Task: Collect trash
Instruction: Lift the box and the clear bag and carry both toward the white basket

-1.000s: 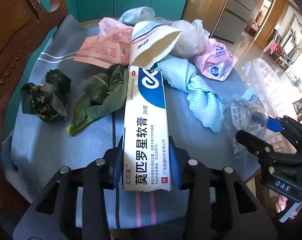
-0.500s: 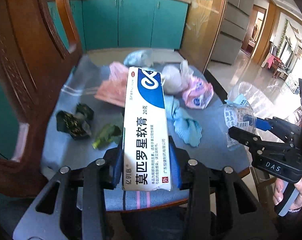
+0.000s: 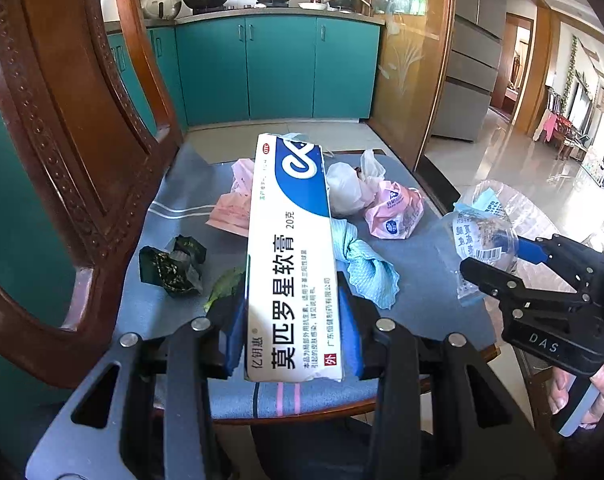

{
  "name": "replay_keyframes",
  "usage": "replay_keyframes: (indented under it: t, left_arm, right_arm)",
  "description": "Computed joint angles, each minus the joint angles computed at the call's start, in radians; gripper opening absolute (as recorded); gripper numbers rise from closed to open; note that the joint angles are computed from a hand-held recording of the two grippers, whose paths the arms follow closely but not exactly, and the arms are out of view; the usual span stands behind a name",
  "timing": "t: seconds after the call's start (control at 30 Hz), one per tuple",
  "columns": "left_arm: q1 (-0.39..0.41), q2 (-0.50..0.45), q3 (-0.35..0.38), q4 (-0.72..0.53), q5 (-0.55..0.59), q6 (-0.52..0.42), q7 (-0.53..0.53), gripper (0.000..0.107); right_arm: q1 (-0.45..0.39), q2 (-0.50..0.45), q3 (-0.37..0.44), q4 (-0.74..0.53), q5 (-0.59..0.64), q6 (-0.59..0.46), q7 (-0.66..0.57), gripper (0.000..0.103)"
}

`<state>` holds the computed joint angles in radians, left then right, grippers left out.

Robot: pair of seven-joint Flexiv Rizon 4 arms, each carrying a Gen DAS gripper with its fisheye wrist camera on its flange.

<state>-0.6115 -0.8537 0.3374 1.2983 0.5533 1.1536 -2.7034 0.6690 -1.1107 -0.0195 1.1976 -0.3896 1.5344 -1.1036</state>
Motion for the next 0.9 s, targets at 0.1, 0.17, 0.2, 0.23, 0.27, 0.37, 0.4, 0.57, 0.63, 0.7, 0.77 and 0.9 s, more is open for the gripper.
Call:
replay_keyframes:
  t: [0.1,0.17,0.2,0.23,0.27,0.37,0.4,0.57,0.63,0.7,0.77,0.9]
  left_arm:
    - [-0.014,0.000,0.017,-0.004,0.013,0.000,-0.024,0.041]
    - [-0.028,0.001,0.032,-0.008,0.028,-0.009,-0.046,0.041]
    - [-0.039,0.002,0.044,-0.012,0.040,-0.017,-0.063,0.041]
    - [-0.049,0.004,0.053,-0.015,0.054,-0.026,-0.079,0.041]
    - [-0.055,0.006,0.058,-0.018,0.067,-0.032,-0.091,0.041]
    - [-0.047,0.014,0.045,-0.018,0.090,-0.033,-0.107,0.041]
    - [-0.043,0.015,0.039,-0.017,0.094,-0.034,-0.108,0.041]
    - [-0.031,0.021,0.020,-0.017,0.110,-0.039,-0.114,0.041]
    - [-0.029,0.022,0.016,-0.017,0.115,-0.042,-0.117,0.041]
    - [-0.028,0.023,0.015,-0.016,0.118,-0.046,-0.122,0.041]
    - [-0.029,0.026,0.015,-0.015,0.122,-0.053,-0.129,0.041]
    - [-0.030,0.031,0.013,-0.012,0.135,-0.064,-0.144,0.041]
  right_arm:
    - [0.003,0.005,-0.011,0.012,0.006,0.020,0.007,0.057]
    - [0.001,0.009,-0.012,0.020,0.011,0.039,0.010,0.057]
    - [0.004,0.011,-0.021,0.025,0.014,0.051,0.014,0.057]
    - [0.008,0.012,-0.030,0.029,0.017,0.062,0.018,0.057]
    - [0.011,0.013,-0.037,0.032,0.019,0.069,0.021,0.057]
    - [0.013,0.013,-0.038,0.033,0.019,0.072,0.021,0.057]
    - [0.014,0.012,-0.039,0.033,0.019,0.072,0.022,0.057]
    - [0.017,0.014,-0.045,0.039,0.023,0.083,0.026,0.057]
    - [0.018,0.015,-0.048,0.042,0.025,0.088,0.028,0.057]
    - [0.020,0.016,-0.051,0.046,0.027,0.092,0.031,0.057]
    - [0.021,0.017,-0.052,0.050,0.029,0.100,0.032,0.057]
    - [0.023,0.018,-0.056,0.055,0.033,0.107,0.034,0.057]
